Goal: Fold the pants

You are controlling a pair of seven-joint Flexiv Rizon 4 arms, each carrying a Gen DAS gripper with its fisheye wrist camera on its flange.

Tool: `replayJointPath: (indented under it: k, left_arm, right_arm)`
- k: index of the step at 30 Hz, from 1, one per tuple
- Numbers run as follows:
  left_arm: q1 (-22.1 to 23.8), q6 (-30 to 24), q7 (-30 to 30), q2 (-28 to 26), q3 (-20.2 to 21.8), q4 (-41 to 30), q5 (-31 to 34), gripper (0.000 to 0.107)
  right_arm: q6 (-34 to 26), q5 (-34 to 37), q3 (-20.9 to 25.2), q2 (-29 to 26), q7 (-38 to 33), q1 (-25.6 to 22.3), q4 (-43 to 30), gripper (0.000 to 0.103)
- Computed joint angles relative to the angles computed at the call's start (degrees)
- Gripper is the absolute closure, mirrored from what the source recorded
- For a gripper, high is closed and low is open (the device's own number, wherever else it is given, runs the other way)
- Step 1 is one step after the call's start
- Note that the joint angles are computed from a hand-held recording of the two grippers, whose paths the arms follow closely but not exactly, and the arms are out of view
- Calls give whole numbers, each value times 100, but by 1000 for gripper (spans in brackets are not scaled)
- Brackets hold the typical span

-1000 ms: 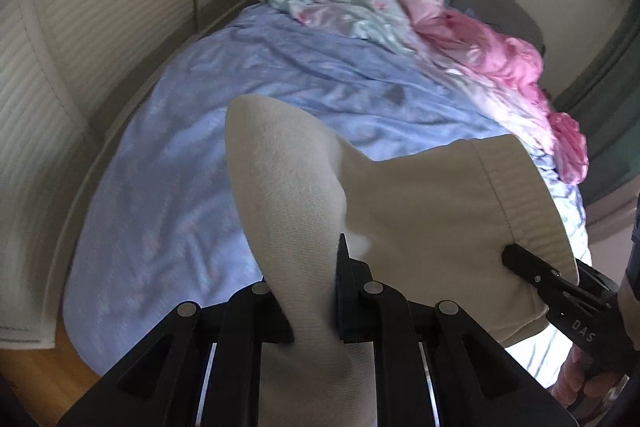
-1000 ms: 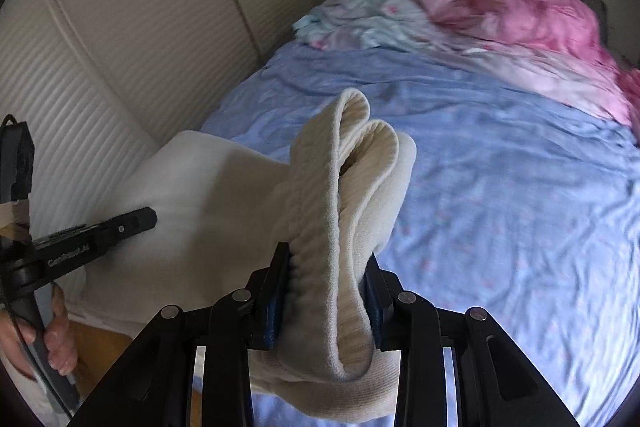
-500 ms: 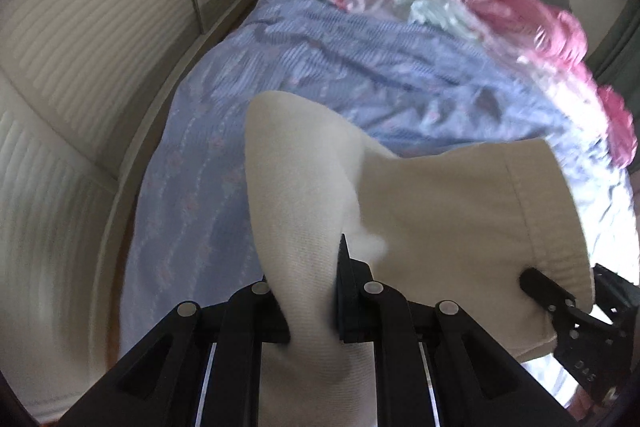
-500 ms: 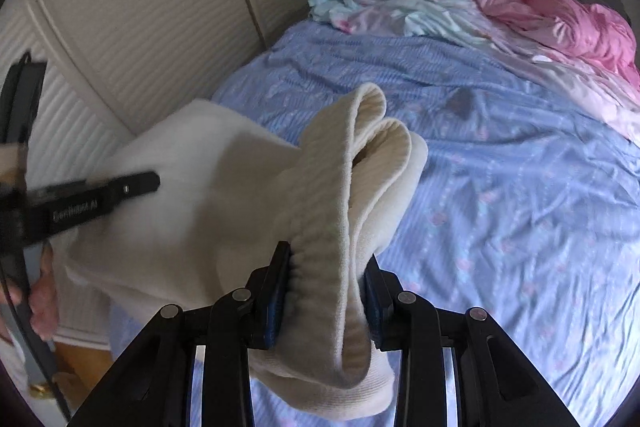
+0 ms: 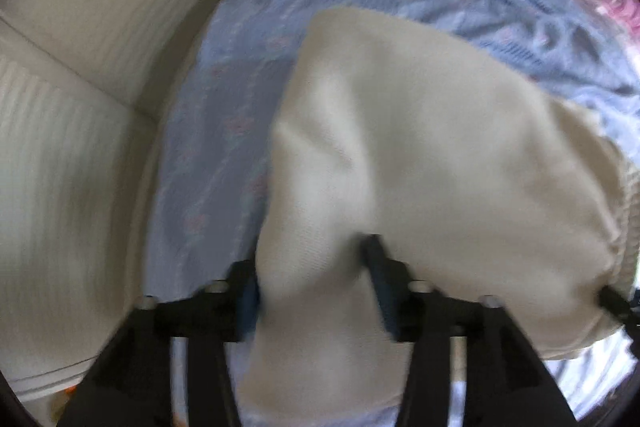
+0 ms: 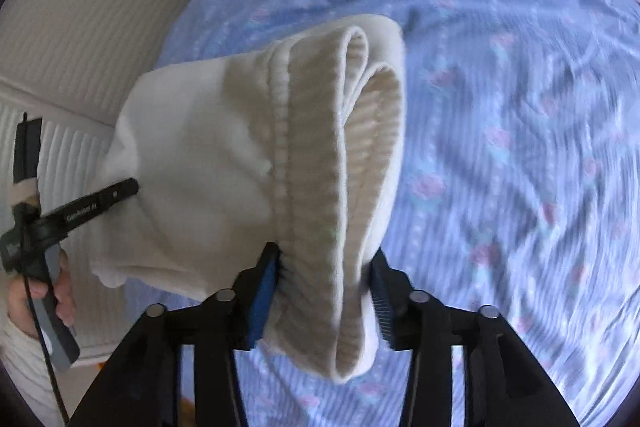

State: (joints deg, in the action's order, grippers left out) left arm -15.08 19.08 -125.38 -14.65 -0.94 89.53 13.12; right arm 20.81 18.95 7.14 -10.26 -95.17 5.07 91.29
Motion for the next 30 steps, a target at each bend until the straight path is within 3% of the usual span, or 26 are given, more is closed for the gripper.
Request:
replayJointPath:
  k: [3, 9, 13, 16, 17, 22, 26, 30]
  left_arm:
    - [-155, -479, -87, 67, -22, -123, 315, 52]
    - [-560, -738, -339, 588, -290, -108, 737, 48]
    - [-854, -806, -852, 884, -599, -325, 957, 40]
    - [-1124, -908, -1261, 981, -857, -638, 1148, 33]
    - [-1201, -951, -1339, 970, -932, -769, 1186, 29]
    - [-1908, -1813, -1764, 497, -1296, -2111, 1833, 20]
    - [-2487, -2140, -2118, 122, -1318, -2986, 2020, 18]
    - [-3172, -2607, -2074, -505, -1342, -4228, 2417, 15]
  right_arm:
    - [8, -245, -74, -2, 149, -9, -12, 48]
    - [423, -1057, -187, 243, 64, -92, 196, 47]
    - [708, -1110, -248, 735, -897, -272, 426, 46]
    - [573, -824, -405, 1213, -1726, -487, 445, 30]
    - [550, -738, -497, 1258, -1879, -491, 393, 29]
    - [-68, -263, -922, 1711, -2606, -745, 121, 23]
    - [-650, 84, -1352, 1937, -2921, -1016, -195, 21]
    - [-1135, 404, -1726, 2059, -3073, -1296, -533, 20]
